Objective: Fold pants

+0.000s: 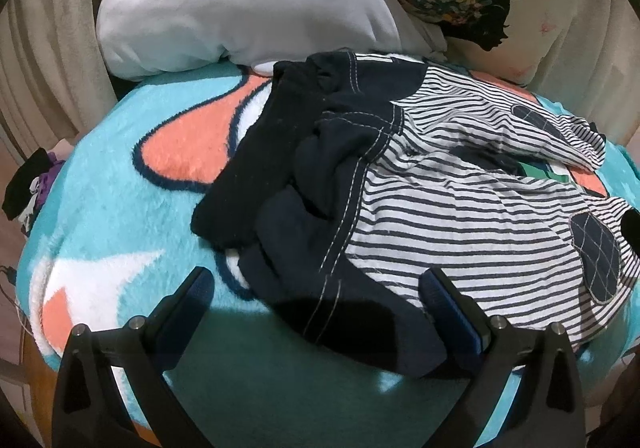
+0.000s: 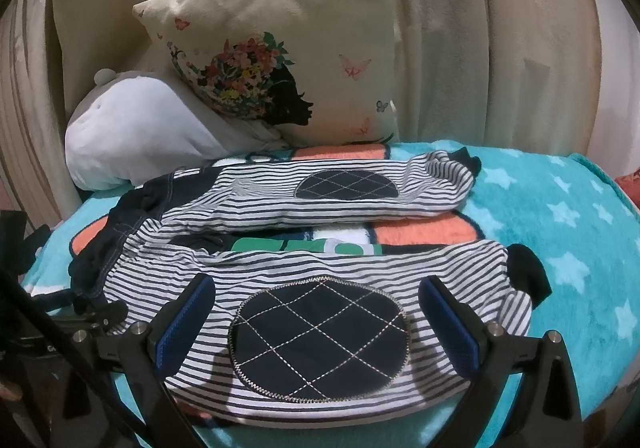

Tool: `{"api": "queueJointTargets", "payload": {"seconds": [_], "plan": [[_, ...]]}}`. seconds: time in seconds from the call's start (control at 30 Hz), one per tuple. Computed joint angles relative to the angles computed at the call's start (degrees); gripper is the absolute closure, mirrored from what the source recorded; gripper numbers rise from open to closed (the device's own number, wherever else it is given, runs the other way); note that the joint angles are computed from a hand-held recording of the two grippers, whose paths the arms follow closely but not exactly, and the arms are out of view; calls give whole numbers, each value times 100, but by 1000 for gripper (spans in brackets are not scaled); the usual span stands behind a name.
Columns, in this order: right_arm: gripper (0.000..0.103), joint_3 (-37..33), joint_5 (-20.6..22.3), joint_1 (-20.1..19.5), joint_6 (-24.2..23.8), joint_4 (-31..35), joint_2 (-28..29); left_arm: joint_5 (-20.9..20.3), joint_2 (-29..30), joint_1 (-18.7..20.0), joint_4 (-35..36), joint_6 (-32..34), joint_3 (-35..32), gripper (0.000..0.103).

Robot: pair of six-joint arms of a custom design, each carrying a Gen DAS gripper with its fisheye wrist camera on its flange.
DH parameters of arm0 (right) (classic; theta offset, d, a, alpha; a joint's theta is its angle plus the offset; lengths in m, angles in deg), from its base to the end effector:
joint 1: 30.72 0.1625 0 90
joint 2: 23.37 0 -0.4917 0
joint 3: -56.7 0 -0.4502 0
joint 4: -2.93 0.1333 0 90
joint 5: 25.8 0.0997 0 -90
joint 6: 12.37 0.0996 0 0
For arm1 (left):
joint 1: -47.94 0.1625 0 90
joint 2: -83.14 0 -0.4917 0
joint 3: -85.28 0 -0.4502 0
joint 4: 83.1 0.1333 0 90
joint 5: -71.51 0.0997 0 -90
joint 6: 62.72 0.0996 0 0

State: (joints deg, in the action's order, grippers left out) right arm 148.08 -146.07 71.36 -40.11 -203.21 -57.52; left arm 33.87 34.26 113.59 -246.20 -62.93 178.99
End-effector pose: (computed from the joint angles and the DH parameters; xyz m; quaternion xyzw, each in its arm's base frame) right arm 0.2436 -0.7412 0.1009 0.1655 -0.8340 0.4393 0.2899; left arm -0.1198 -0.7792 0.2092 0.0766 0.8735 -0.3051 0.3714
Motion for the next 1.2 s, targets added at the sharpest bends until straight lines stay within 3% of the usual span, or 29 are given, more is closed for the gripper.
{"api": "queueJointTargets", "payload": {"seconds": [0.27,0.57,0.77,0.93,1.07,1.2], "plan": [[0,143,130,-67,213,131,-78,34,36,-7,-219,200,8,0],[0,213,112,-33,72,160,-172,17,-129,-53,-16,77,88,0],[1,342,3,56,-112,-119,-391,-39,-425,-271,-892,921,274,9],[1,592,282,142,-90,-288,-953,17,-637,-542,-1991,1907,243,10],[1,741,489,248,-11,-501,-1409,-140,-857,-717,-2367,2321,76,10],[1,719,323,430,-323,-869,-1691,-186,-925,-879,-2716,2924,-197,9]]}}
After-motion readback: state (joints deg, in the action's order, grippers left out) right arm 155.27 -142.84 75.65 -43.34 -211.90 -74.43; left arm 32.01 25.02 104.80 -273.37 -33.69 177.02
